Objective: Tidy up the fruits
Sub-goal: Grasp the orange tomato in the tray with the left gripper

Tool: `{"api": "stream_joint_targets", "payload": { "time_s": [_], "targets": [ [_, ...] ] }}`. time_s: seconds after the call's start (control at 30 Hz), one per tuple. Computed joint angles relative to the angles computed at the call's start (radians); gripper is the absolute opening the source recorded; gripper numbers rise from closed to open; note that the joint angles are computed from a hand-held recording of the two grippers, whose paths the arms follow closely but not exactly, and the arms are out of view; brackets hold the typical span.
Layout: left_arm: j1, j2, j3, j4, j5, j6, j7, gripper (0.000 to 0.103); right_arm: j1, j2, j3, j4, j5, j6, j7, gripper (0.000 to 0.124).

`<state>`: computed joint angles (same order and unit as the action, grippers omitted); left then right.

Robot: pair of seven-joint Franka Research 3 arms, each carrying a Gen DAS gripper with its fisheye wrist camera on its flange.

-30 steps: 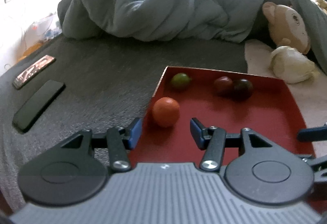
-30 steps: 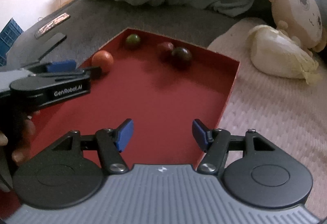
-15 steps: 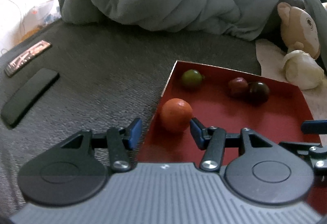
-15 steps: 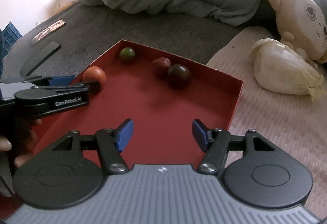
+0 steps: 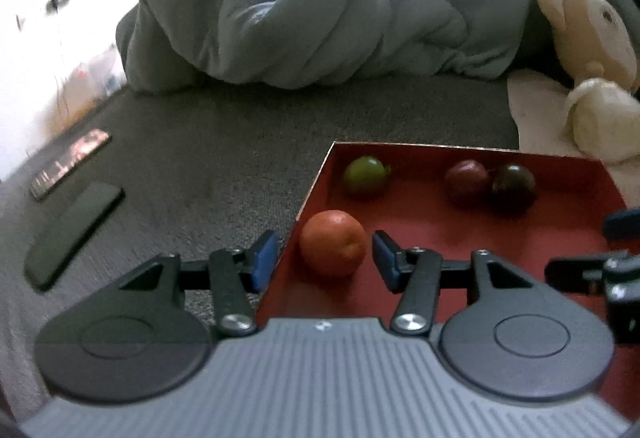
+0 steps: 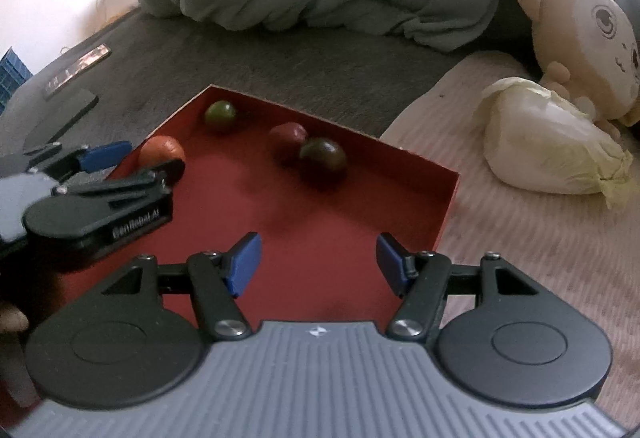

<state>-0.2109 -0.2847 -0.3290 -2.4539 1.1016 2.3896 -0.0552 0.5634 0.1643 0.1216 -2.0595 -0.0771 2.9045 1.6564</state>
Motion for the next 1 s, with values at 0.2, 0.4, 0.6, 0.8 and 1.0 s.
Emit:
{"api": "stream_joint_targets", "payload": {
  "time_s": [0.2,0.4,0.6,0.8,1.0],
  "targets": [
    [-0.01,0.012,-0.023,0.015,0.006,-0.061,-0.015,0.054,0.002,-0.005,-0.011,-0.004,-0.023,-0.011,0.022,0.069],
    [-0.042,0.024,-0.056,0.036,0.071,-0.163,-0.05,0.055,-0.003,-0.017,-0.012,-0.014,-0.04,-0.007,0.046,0.069],
    [-0.076,0.018,-0.02,0.026,0.039,-0.102,-0.038,0.055,-0.007,-0.017,-0.01,-0.014,-0.054,-0.012,0.064,0.069],
    [-0.057,0.026,0.019,0.019,-0.096,-0.025,-0.023,0.055,-0.014,-0.013,0.0,-0.01,-0.031,-0.014,0.034,0.069],
    [-0.001,0.02,0.037,0.0,-0.119,0.087,-0.018,0.054,-0.018,-0.002,-0.001,-0.001,-0.009,-0.01,0.022,0.069]
  ]
}}
